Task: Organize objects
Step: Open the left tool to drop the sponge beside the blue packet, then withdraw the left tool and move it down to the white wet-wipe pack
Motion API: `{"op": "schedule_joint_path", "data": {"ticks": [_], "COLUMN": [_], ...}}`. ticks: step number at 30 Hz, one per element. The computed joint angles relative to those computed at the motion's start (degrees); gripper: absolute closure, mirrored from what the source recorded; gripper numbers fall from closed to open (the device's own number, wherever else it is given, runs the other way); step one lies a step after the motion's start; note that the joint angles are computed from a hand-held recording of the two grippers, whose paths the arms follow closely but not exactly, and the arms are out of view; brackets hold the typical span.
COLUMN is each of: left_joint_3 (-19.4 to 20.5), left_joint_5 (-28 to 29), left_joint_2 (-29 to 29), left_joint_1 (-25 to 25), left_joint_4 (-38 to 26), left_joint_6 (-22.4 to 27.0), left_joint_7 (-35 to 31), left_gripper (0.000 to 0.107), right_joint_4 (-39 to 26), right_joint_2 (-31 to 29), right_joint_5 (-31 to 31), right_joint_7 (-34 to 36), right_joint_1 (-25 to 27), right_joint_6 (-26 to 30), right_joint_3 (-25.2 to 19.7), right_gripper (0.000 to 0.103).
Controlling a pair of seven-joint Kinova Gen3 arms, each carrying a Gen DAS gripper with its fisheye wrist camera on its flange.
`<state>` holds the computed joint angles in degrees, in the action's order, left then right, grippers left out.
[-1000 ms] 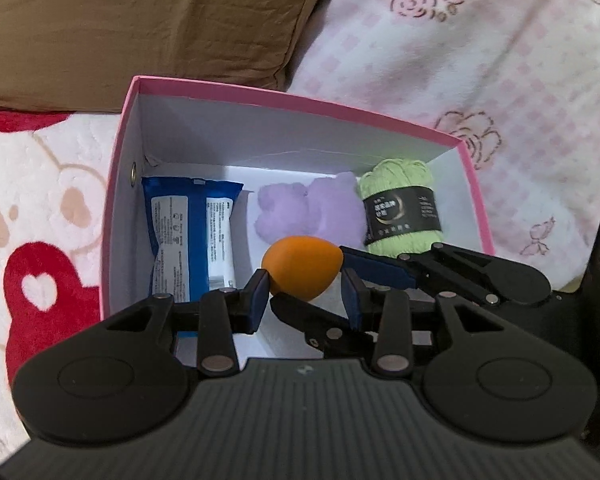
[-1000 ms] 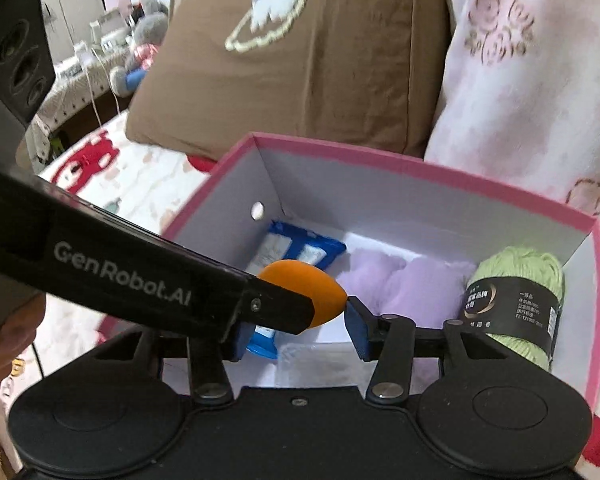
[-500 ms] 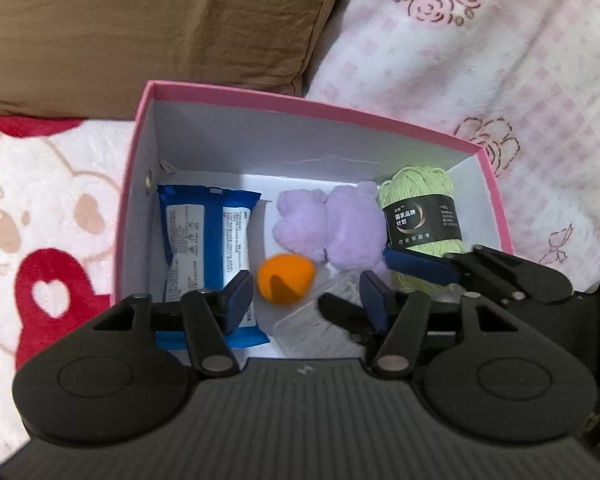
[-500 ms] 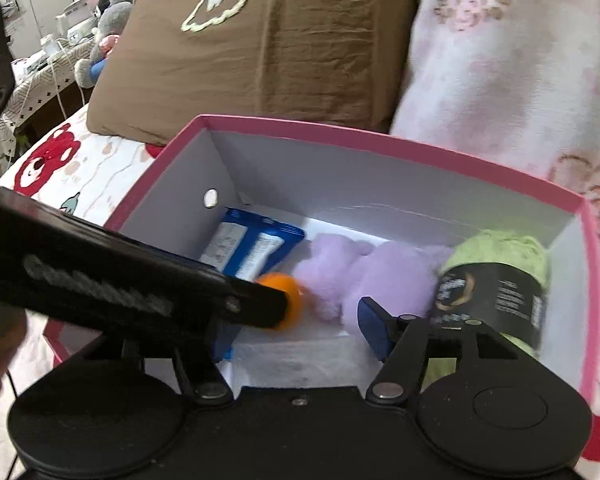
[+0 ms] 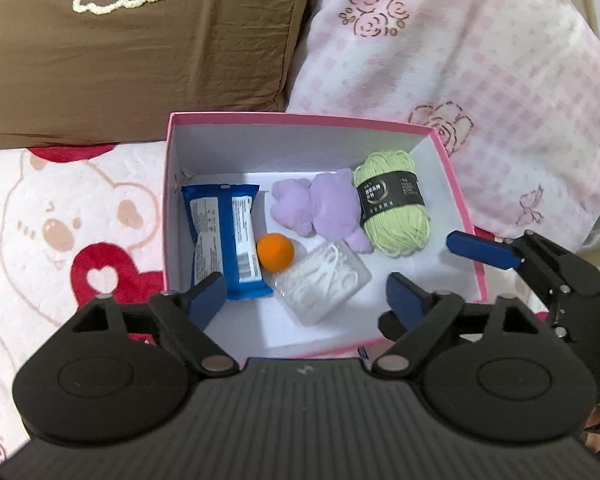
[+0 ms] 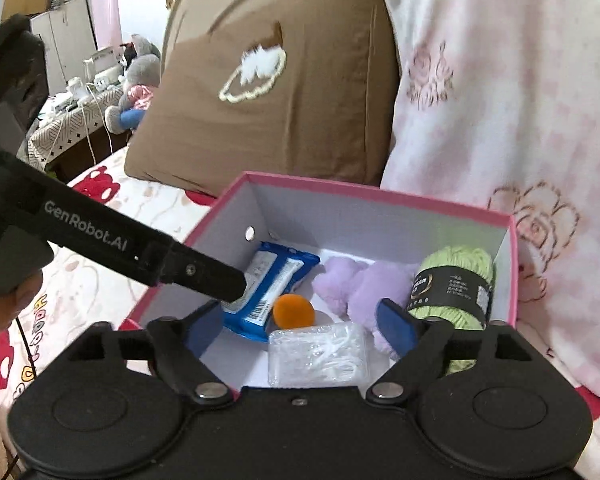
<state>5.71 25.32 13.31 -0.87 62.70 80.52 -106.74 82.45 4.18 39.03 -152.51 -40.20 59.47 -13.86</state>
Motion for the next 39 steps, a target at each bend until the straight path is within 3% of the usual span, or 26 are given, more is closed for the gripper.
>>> {"op": "schedule_joint_path", "data": {"ticks": [5, 14, 20, 29, 33, 39], "left_joint_3": [-0.33, -2.21, -3.45, -4.31, -5.11, -6.84], "left_joint_5": [0.41, 4.19, 9.75, 11.36, 12.61, 17.13], "left_joint_2": [-2.66, -6.64, -7.75, -10.84, -12.74, -12.68], "left_joint_1": [-0.88, -2.66, -4.50, -3.71, -3.39, -4.56], "left_joint_4": [1.21, 4.98, 7.31, 12.30, 15.81, 19.75], "left_joint_6": [2.25, 4.87, 8.80, 9.14, 7.10, 8.70], "left_joint_7": [-2.97, -6.92, -8.77, -14.97, -18.00, -21.33], "left_gripper": [0.013, 0.010, 0.006, 0.006, 0.006, 0.006], "right_joint_4": [-0.59, -2.26, -2.01, -2.35, -1.79, -0.38], "right_joint_2": [-1.90, -2.28, -2.61, -2.68, -2.96, -2.45], "right_joint_5": [-2.63, 4.27, 6.01, 6.92, 6.75, 7.78], "right_joint_7": [0.70, -2.74, -5.26, -8.92, -12.52, -16.25], "right_joint_1": [-0.51, -5.92, -9.05, -13.41, -15.56, -18.14], "right_joint_6": [1.31, 12.05, 16.51, 22.81, 25.94, 26.86], "right_joint_3": [-1.38, -5.90, -7.25, -9.53, -10.97, -11.98], "right_gripper": [0.008, 0.008, 0.008, 0.008, 0.008, 0.008]}}
